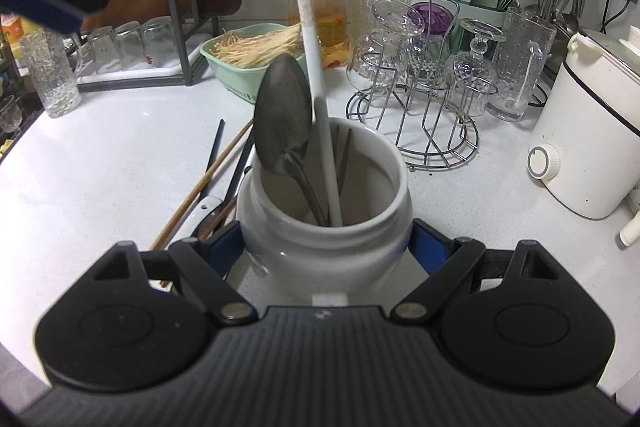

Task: Organize utensils
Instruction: 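Return the left gripper to the utensils above the white ceramic spoons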

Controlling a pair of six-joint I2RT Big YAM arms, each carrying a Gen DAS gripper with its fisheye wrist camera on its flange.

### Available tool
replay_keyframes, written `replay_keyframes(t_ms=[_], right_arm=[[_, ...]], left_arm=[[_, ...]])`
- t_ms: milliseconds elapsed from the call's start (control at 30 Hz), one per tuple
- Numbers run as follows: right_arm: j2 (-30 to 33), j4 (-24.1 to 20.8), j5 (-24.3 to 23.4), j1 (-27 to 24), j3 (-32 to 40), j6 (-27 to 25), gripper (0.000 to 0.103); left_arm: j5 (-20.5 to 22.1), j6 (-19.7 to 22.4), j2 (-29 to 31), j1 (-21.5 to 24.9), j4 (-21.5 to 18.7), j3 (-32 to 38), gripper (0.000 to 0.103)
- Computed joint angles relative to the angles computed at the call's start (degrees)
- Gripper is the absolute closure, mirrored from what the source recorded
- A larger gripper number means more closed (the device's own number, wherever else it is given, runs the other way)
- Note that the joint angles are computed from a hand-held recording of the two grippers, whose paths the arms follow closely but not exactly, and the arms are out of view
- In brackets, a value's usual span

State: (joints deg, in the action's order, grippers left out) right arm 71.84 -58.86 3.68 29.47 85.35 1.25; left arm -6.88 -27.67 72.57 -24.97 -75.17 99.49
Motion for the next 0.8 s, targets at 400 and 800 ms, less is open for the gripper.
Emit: replay_keyframes(t_ms=[400,800], right_arm=[[-0.87,-0.08,-0.06,-0.86,-0.73,0.09,0.013],[0.00,-1.93,-0.95,-1.24,0.78,-0.89,0.013]], left_arm=[[1.10,-1.16,-2.71,0.97,2.10,-9.55,0.060],[4.23,-1.45,-6.17,-0.96,7.23,-21.28,0.054]])
